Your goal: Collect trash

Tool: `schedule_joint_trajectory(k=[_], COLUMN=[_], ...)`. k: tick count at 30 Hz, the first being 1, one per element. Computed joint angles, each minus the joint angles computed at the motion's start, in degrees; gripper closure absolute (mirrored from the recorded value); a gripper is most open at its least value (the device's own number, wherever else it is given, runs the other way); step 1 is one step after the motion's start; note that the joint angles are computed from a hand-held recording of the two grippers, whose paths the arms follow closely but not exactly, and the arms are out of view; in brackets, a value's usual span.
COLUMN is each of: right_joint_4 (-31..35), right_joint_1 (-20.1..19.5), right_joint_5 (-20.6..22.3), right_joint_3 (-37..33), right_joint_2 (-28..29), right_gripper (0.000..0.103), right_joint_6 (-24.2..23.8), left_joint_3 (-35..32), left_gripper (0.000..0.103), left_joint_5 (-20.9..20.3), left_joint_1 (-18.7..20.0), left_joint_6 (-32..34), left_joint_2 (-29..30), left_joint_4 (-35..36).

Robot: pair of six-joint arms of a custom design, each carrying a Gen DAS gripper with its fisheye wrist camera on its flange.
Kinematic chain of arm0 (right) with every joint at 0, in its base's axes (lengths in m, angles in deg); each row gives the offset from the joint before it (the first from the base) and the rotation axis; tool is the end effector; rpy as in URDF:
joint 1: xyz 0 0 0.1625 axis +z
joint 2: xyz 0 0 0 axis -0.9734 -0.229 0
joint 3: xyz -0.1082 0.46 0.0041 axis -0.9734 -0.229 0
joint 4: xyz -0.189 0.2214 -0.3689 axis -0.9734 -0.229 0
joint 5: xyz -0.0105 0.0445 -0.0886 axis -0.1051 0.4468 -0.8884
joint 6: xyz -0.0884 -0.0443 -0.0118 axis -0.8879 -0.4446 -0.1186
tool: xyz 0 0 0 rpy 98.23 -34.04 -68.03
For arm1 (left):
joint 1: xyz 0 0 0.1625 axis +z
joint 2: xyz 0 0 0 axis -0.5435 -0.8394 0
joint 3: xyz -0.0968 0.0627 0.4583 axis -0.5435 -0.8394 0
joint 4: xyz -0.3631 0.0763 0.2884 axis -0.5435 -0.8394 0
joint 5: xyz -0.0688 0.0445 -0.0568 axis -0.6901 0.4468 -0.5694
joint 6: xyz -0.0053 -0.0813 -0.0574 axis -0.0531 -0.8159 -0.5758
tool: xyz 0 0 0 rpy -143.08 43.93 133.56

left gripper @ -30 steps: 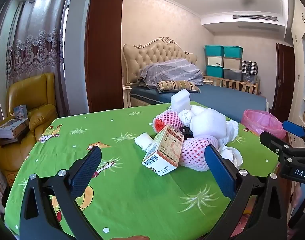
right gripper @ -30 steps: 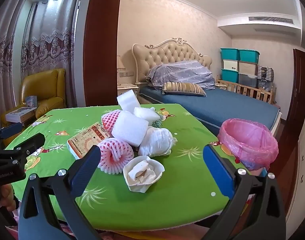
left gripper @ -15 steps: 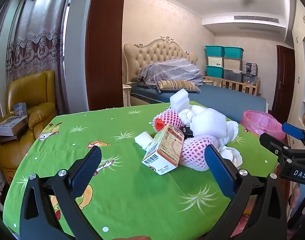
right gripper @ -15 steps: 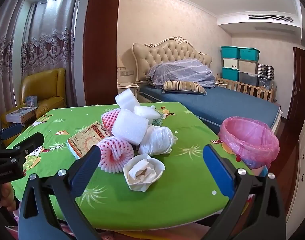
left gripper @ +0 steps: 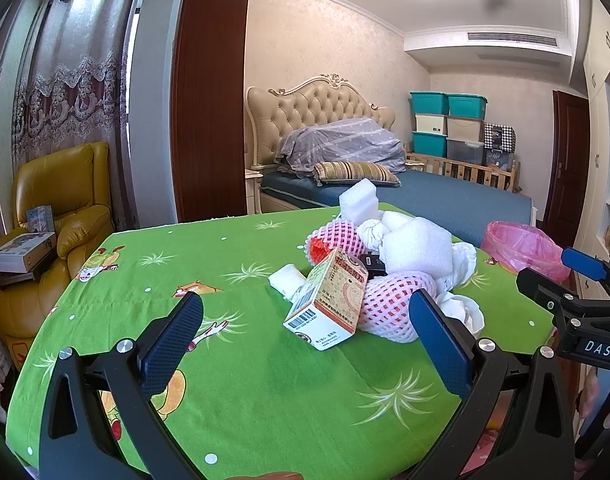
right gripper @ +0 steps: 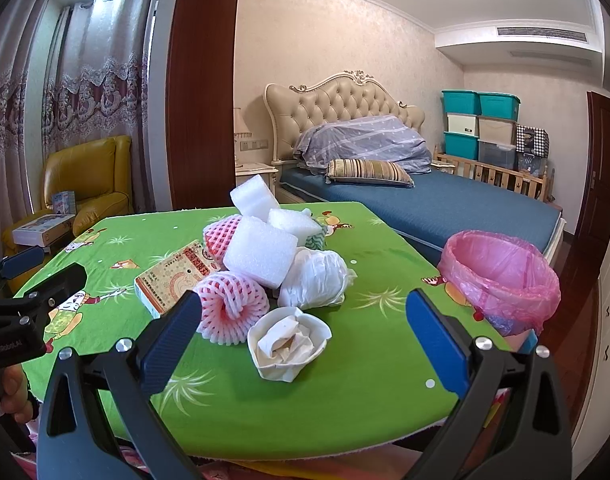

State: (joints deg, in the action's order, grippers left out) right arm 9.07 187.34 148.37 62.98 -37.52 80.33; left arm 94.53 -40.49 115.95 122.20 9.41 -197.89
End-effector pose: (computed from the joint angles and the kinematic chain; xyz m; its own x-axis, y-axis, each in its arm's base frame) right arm 0.2388 -0.4515 -0.0987 -0.6889 0.2246 0.6892 -0.6111 0.3315 -0.7188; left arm 0.0777 -0.5349 0.2251 -0.6471 0.3976 -0.6505 0.7622 0.3189 -0.5633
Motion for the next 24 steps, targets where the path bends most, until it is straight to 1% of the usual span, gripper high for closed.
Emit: schedule_joint_trajectory(k=[24], right_joint_4=[0.5], right_joint_1=[-0.1], right_joint_5=[-0.1], right_joint_3=[-0.4], right_joint_2=[0.1], right_gripper=[0.004], right_joint_6=[0.3], left_joint_3=[0.1], left_gripper=[0.007], left_joint_5=[-0.2], left_joint_1=[0.1], left_joint_6=[0.0], left_joint_2=[-0.1], left_joint_4=[-0.1])
